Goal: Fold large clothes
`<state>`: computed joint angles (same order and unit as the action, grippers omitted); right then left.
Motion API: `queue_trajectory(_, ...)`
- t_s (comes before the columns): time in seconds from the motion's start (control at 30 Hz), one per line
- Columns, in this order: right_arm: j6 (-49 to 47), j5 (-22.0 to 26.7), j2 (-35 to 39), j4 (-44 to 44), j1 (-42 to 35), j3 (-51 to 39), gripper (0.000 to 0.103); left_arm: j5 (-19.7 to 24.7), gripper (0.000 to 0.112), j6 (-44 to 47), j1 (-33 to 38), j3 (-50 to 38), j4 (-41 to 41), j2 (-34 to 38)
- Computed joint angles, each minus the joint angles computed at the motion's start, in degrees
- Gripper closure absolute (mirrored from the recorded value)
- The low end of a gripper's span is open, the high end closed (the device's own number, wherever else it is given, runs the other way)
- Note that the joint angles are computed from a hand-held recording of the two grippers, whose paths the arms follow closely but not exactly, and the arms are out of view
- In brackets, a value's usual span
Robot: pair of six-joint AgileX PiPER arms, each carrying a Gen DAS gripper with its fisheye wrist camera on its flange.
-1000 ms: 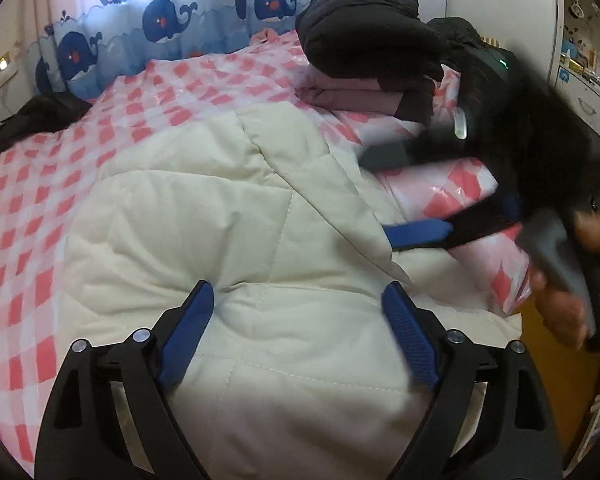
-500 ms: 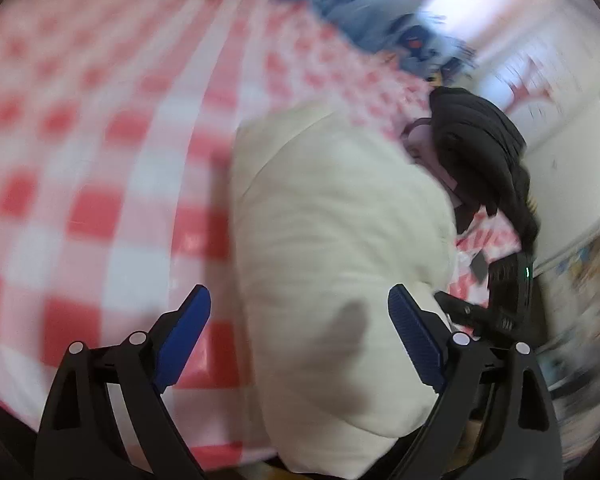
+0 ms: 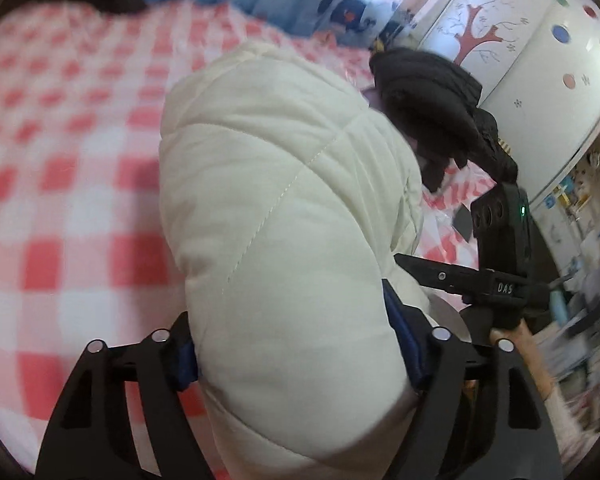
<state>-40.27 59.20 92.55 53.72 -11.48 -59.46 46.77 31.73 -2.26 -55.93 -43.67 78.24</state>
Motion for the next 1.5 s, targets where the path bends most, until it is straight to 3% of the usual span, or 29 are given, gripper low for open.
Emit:
queue_trajectory(0.2, 7.08, -3.82, 5.66, 0.56, 16.89, -13.51, 0.005, 2.99, 0.045, 7.14, 18.18, -3.91, 1.49, -3.18)
queue_trajectory(0.3, 11.24, -5.48, 15.19, 1.36, 26.30, -26.46, 0.005, 4.82, 0.045, 10.60, 30.29, -6.87, 2.02, 1.08)
queue_trajectory(0.43, 13.96, -9.40, 28.94, 3.23, 36.67, -39.42, 0.005, 6.31, 0.039, 9.79, 38.87, -8.24, 6.33, 10.11)
queue_trajectory(0.53, 13.84, -13.74, 32.81, 1.79, 40.18, -40.25, 0.007, 8.61, 0.031, 12.41, 42.32, -8.96, 4.46, 12.81)
queue_trajectory(0.67, 13.48, -16.25, 29.38, 0.36, 39.93, -35.27, 0.007, 9.05, 0.029, 15.60, 45.42, -8.09, -1.46, 9.80)
queue_trajectory(0.77, 15.49, -14.50, 28.91, 1.11, 38.02, -33.89, 0.007, 3.73, 0.023, 17.46, 43.35, -6.93, -3.87, 6.31)
queue_trajectory(0.83, 18.41, -12.05, 28.54, -1.73, 37.21, -34.49, 0.007, 1.62, 0.023, 15.97, 38.35, -8.17, 1.23, 6.95)
queue_trajectory(0.9, 23.83, -9.45, 27.62, -6.99, 37.23, -36.20, 0.007, -3.68, 0.023, 12.60, 32.79, -7.59, 8.58, 7.52)
queue_trajectory(1.0, 31.11, -10.61, 24.74, -14.79, 37.94, -40.25, 0.007, -4.46, 0.023, 16.48, 33.83, -6.10, 5.97, 8.02)
queue_trajectory(1.1, 42.87, -10.69, 28.15, -28.35, 41.22, -54.34, 0.007, -3.56, 0.023, 19.12, 35.61, -5.38, 2.93, 7.70)
queue_trajectory(1.2, 53.05, -3.86, 39.12, -41.85, 44.30, -71.52, 0.007, -2.77, 0.022, 21.34, 36.54, -5.33, 0.75, 8.49)
queue_trajectory(1.3, 53.25, -4.06, 50.61, -36.42, 42.09, -76.54, 0.006, -5.11, 0.022, 19.98, 34.37, -4.99, 3.75, 8.39)
queue_trajectory(1.37, 47.87, -6.48, 48.77, -28.92, 39.54, -70.58, 0.006, -6.82, 0.022, 18.02, 33.19, -4.57, 6.37, 8.14)
queue_trajectory(1.5, 47.89, -7.72, 41.73, -31.70, 39.73, -63.91, 0.007, -5.33, 0.022, 16.35, 34.53, -5.08, 6.61, 7.95)
